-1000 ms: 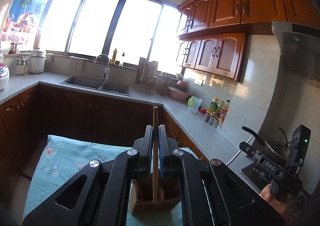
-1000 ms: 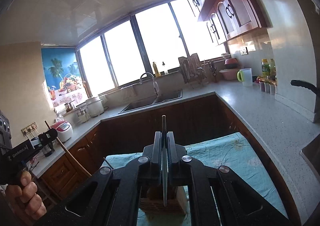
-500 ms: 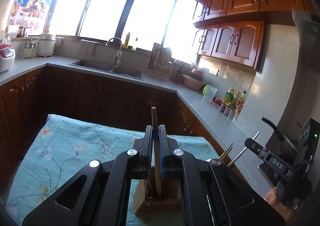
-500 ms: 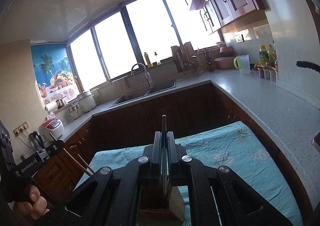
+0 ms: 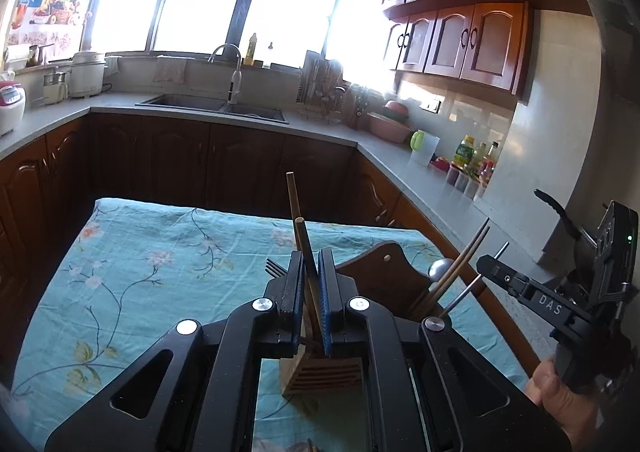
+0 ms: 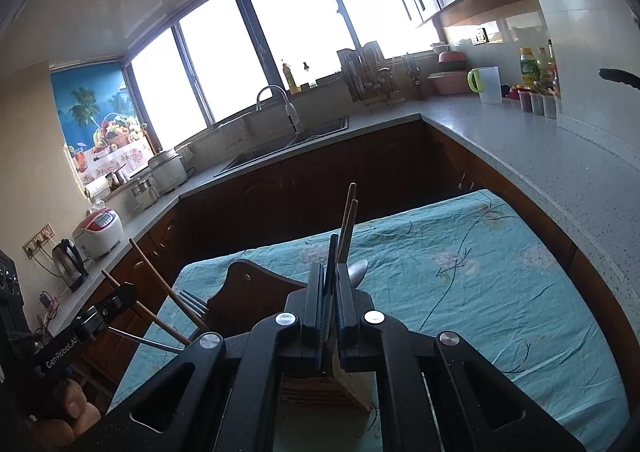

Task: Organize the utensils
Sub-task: 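Lower the chopsticks into the holder slots and open both tools, then move both open tools back over the last chopsticks on the cloth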

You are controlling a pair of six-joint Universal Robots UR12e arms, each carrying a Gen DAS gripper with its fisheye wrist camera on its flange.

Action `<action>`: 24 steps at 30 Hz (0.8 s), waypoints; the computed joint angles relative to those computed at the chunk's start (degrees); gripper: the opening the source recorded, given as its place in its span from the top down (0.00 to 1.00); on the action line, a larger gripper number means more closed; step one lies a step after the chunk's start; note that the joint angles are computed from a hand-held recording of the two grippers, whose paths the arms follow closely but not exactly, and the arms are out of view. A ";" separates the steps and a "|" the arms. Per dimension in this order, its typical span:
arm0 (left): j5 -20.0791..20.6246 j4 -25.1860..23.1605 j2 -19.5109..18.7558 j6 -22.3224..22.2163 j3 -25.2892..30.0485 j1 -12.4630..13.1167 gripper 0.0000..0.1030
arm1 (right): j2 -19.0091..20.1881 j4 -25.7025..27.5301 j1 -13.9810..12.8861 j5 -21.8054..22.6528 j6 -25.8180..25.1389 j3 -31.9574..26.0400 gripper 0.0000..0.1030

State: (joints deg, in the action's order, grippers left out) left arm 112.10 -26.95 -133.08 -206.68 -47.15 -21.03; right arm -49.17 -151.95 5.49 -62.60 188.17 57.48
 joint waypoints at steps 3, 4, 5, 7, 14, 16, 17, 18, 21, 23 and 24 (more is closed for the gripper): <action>-0.04 -0.39 -0.05 -0.10 0.31 -0.02 0.94 | 0.08 0.63 -0.03 0.04 -0.11 -0.42 0.95; 0.08 -0.43 -0.11 -0.03 0.42 -0.04 0.94 | 0.14 0.76 -0.09 0.12 -0.21 -0.52 0.95; 0.13 -0.58 -0.19 -0.04 0.61 -0.05 0.94 | 0.17 0.93 -0.09 0.12 -0.24 -0.63 0.95; -0.16 -0.74 -0.10 -0.35 0.54 0.00 0.94 | 0.14 1.10 -0.12 0.23 -0.12 -0.66 0.95; -1.74 0.33 1.22 -0.77 -1.17 0.23 0.69 | -0.03 1.70 -0.42 0.95 0.65 -0.74 0.82; -0.35 2.26 1.86 -0.67 -2.24 -0.11 0.51 | -0.28 0.57 -0.70 1.48 1.40 -0.38 0.58; 0.13 3.12 2.19 -0.59 -2.76 -0.24 0.50 | -0.58 -0.52 -0.83 1.74 1.97 0.12 0.51; 0.26 3.55 2.62 -0.58 -3.34 -0.32 0.48 | -0.95 -1.61 -0.91 1.59 2.45 0.66 0.42; 1.44 4.91 4.02 -1.41 -5.56 -0.66 0.30 | -1.93 -4.13 -1.24 1.91 3.48 1.95 0.26; 2.74 5.59 5.14 -2.34 -7.41 -0.90 0.18 | -2.55 -5.51 -1.45 2.48 4.33 2.82 0.15; 2.96 6.43 5.78 -2.66 -8.60 -0.97 0.17 | -3.00 -6.51 -1.58 2.46 4.93 3.55 0.08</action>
